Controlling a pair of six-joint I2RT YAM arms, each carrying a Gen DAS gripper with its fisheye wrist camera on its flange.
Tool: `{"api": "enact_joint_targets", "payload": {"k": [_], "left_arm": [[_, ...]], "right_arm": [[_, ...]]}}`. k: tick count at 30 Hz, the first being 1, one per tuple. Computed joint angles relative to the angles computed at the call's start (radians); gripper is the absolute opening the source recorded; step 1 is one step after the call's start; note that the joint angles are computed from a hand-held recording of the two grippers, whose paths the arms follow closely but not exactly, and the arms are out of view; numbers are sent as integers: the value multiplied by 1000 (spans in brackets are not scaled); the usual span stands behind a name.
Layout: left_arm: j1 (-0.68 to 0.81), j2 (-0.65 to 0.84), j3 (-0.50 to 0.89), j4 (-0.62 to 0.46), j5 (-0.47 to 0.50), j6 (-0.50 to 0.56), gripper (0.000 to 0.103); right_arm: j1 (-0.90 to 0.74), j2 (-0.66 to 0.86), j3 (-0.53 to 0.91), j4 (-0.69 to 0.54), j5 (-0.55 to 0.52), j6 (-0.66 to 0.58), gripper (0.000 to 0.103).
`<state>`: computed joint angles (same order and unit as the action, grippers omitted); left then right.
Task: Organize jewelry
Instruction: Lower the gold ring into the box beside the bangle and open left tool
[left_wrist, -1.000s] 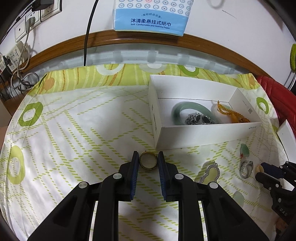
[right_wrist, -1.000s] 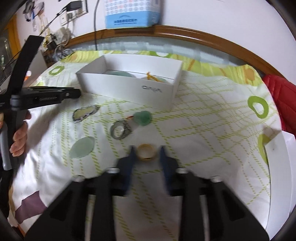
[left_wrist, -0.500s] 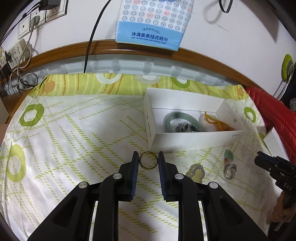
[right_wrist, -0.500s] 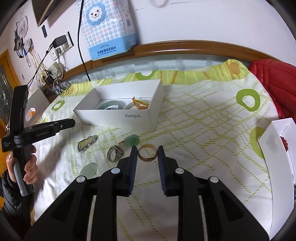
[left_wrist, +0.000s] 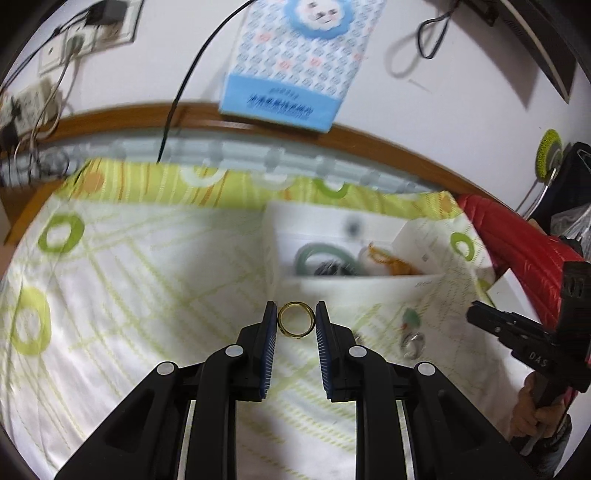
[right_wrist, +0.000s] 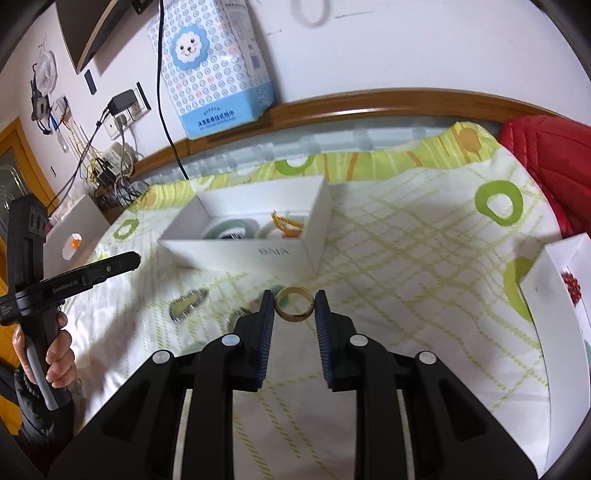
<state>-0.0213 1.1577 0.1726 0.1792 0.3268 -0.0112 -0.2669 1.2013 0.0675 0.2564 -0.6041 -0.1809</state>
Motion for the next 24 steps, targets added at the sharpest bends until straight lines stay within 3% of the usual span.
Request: {"api": "enact_joint_targets", "payload": {"k": [5, 10, 12, 13, 19, 24], "left_arm": [[-176, 44, 120, -24, -131, -71, 21], [-230, 249, 204, 86, -160, -115, 21], [-219, 317, 208, 143, -156, -123, 35], [-207, 359, 210, 172, -148, -123, 49], [-162, 372, 204, 185, -116, -107, 50], [-158, 315, 155, 214, -158, -123, 61]], "right_arm": [[169, -43, 102, -45, 69, 136, 21], [278, 226, 191, 166, 122, 247, 22], [274, 328, 213, 225, 124, 266, 39], [264, 362, 227, 223, 124, 266, 39], [212, 323, 194, 239, 75, 267, 39], [231, 284, 158, 246, 116, 258, 46]]}}
